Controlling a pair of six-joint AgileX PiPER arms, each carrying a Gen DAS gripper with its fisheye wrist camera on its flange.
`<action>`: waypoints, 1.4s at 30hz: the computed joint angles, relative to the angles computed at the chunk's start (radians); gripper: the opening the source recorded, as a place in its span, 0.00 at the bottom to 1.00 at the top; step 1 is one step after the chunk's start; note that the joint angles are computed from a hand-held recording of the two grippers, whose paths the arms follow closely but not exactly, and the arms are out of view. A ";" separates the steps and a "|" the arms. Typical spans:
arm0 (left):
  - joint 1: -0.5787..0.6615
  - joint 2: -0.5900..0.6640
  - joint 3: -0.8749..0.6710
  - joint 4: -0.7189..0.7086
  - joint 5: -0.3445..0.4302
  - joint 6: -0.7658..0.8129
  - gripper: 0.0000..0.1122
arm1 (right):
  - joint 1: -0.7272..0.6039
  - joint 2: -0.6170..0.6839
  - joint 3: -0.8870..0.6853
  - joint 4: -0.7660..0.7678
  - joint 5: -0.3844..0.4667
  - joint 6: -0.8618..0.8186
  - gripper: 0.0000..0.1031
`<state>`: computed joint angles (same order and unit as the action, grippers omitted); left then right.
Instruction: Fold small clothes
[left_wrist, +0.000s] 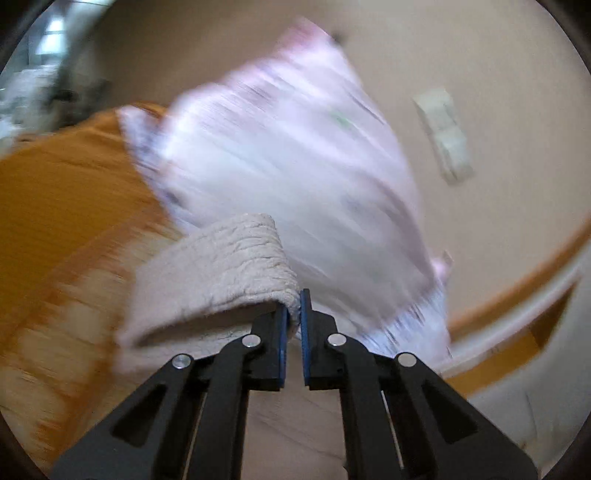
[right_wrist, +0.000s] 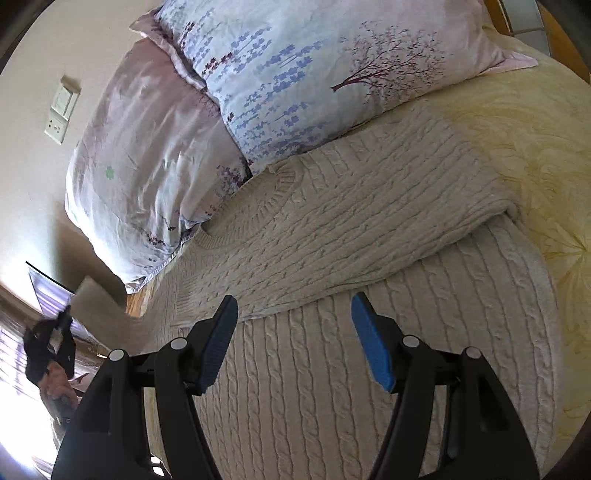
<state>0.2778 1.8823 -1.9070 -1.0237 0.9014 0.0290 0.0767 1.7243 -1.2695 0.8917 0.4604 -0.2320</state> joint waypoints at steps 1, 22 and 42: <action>-0.056 0.020 -0.044 0.017 -0.001 -0.010 0.05 | -0.004 -0.004 0.005 0.008 0.000 -0.008 0.64; -0.561 0.438 -0.554 0.308 0.294 -0.214 0.48 | 0.023 -0.118 0.074 -0.414 -0.079 0.257 0.67; -0.282 0.130 0.020 0.541 0.123 0.045 0.44 | 0.536 0.365 -0.642 -1.264 0.164 0.340 0.57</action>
